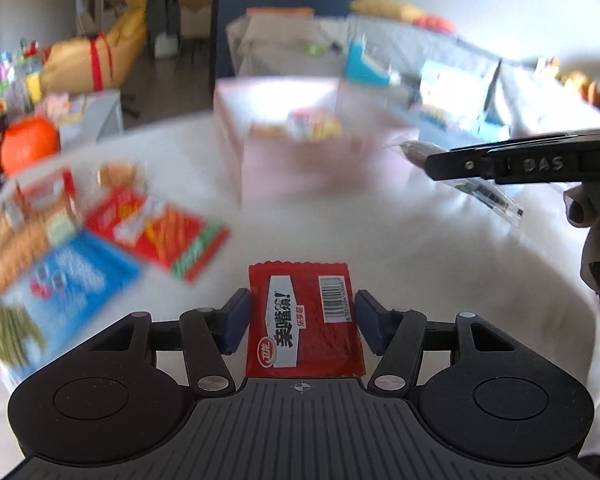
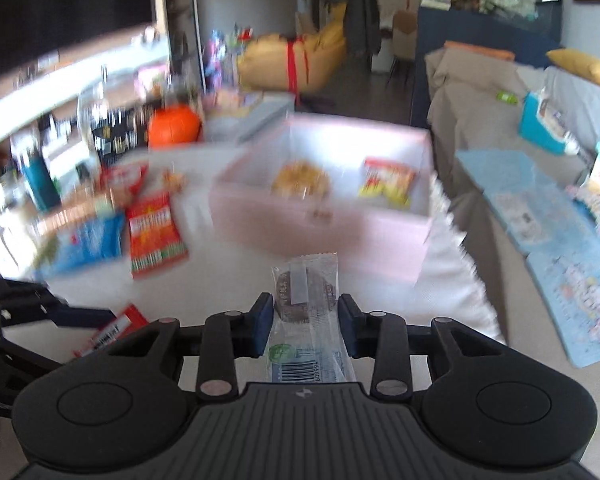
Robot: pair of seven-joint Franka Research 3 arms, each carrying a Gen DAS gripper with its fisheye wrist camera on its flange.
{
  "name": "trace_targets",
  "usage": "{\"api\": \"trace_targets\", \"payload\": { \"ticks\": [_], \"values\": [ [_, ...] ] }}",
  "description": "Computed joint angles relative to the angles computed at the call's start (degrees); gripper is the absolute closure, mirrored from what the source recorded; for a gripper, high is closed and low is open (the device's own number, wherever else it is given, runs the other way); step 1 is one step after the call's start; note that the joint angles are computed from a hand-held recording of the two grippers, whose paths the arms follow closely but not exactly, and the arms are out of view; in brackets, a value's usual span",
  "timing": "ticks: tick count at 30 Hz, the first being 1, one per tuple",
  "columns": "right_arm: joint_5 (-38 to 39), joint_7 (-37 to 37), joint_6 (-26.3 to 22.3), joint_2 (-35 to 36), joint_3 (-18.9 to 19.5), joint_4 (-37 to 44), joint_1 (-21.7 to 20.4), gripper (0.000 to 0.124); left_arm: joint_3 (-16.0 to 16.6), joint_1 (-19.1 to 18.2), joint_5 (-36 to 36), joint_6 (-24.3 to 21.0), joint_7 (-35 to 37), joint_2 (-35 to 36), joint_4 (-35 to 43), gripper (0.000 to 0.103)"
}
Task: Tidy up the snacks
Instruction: 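Carry both packets over the pink box and open both tools, then move both tools back to the snacks on the table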
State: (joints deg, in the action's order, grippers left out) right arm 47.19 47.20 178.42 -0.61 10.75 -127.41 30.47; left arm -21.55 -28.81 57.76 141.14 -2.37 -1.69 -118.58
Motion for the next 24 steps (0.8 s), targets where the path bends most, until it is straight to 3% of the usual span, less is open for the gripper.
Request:
{"api": "trace_targets", "payload": {
  "ticks": [3,6,8,10,11,12,13,15,16,18,20,22,24],
  "values": [
    [17.3,-14.1,0.4,-1.8,-1.2,3.3,1.3,0.089,1.0,1.4,4.4,3.6,-1.6,-1.4,1.5,0.041],
    [22.5,-18.7,1.0,-0.5,-1.8,9.3,0.9,0.089,2.1,3.8,13.0,6.6,-3.7,0.3,7.7,0.038],
    [16.3,-12.6,1.7,2.2,-1.6,14.1,-0.1,0.089,4.1,5.7,17.5,12.2,-6.4,4.0,13.1,0.038],
    [1.8,2.3,-0.5,5.9,-3.4,19.4,-0.4,0.084,6.5,7.7,13.5,19.9,-4.1,11.1,19.3,0.037],
    [-3.9,8.1,-3.0,8.1,-4.7,22.7,-0.3,0.075,4.8,9.9,6.3,20.6,3.0,14.9,21.8,0.036],
    [-9.3,13.8,-5.3,10.6,-6.1,26.5,0.2,0.062,4.4,10.2,2.1,18.3,7.1,18.3,24.4,0.038],
    [-15.9,20.5,-6.1,12.8,-8.7,29.0,1.9,0.057,6.0,8.6,1.8,16.6,7.2,19.7,25.6,0.039],
    [-31.4,36.3,-7.1,16.2,-17.6,32.1,8.4,0.057,11.7,4.8,8.0,19.6,-1.9,19.8,24.6,0.040],
    [-36.1,40.8,-7.6,16.8,-19.9,32.2,9.9,0.057,14.2,3.7,12.3,22.8,-8.6,19.0,23.2,0.040],
    [-37.2,40.3,-6.3,15.9,-18.5,29.5,8.7,0.057,16.3,3.1,18.1,26.4,-17.7,16.3,19.6,0.040],
    [-38.8,39.7,-4.9,14.6,-16.9,26.2,7.1,0.055,15.8,3.5,21.1,25.2,-20.5,12.4,15.3,0.040],
    [-44.0,43.6,-4.9,14.2,-18.6,24.4,8.3,0.055,14.1,4.1,21.6,21.4,-19.5,6.4,8.9,0.040],
    [-42.0,40.2,-5.2,13.3,-13.8,22.5,4.7,0.054,11.8,4.3,21.3,13.9,-18.6,-1.1,1.4,0.040]
  ]
}}
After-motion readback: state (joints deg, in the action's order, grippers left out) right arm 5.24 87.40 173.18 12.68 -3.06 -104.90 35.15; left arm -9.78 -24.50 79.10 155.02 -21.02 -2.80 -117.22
